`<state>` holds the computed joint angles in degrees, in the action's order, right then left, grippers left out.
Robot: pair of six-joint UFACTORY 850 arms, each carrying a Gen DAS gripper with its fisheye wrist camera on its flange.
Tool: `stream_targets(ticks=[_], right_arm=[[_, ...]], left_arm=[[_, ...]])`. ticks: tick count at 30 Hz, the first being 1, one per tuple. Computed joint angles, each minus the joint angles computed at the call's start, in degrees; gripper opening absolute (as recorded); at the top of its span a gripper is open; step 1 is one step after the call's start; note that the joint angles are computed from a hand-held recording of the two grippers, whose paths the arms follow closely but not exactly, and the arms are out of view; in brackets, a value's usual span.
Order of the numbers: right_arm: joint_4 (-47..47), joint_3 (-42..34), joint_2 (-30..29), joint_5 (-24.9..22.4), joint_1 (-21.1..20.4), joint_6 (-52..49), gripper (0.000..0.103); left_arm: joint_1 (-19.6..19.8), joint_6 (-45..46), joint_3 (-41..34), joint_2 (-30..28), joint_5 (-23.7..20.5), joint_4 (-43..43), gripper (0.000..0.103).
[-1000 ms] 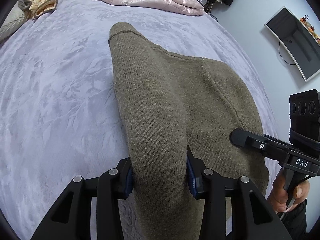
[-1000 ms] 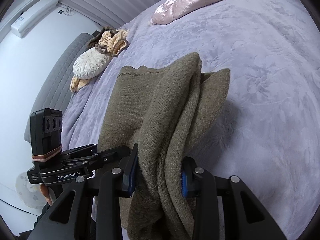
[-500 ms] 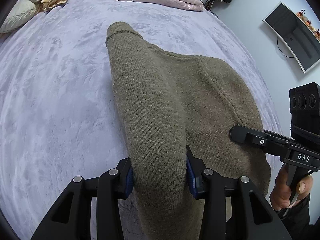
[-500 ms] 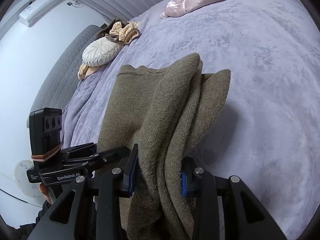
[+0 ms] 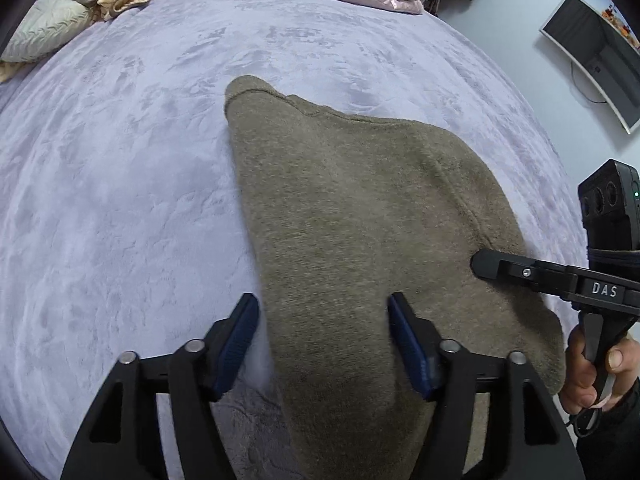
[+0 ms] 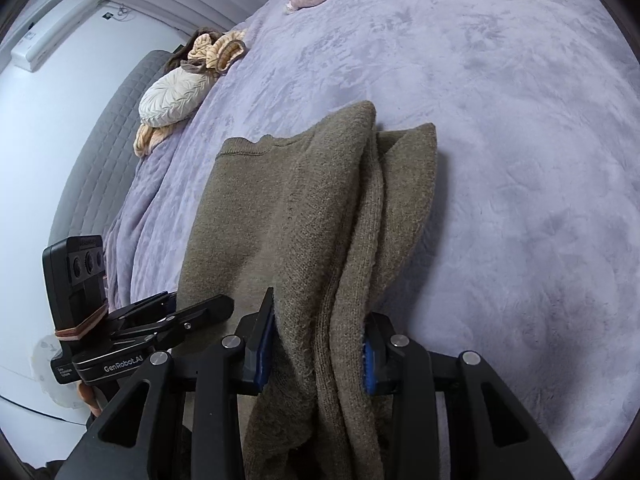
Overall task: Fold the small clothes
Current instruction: 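Open both tools and release the sweater onto the stack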
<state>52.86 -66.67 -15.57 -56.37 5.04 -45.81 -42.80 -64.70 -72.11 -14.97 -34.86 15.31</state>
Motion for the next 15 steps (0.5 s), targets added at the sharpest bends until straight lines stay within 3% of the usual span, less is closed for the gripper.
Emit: stream_targets(ticks=[1,4,7,10,15], right_arm=[[-0.4,-0.2,-0.5,0.1,-0.1,0.4,0.043],[-2.0,0.0,-0.2,2.1,-0.1,2.1,0.061],[-2.7,1.3,3.3,6.0,-0.1,1.8,0.062],[-2.0,2.2,7.9,9.1,0.4,-1.7,0.063],[-2.7,2.6,12.0,6.9,3.4,-8.4,0.069]], left_arm=[[-0.2,-1.7,-0.8,-0.6,-1.7,1.5,0.085],[-0.8,-3.7,-0.8,0.5,-3.2,3.5,0.085],[-2.7,-8.0,-2.6,0.7,-9.1,10.0,0.085],[-3.3,-9.4,-3.5,1.1,-11.6,11.1,0.085],[-4.6,-10.5,-6.1,-1.1,-20.7,11.9,0.085]])
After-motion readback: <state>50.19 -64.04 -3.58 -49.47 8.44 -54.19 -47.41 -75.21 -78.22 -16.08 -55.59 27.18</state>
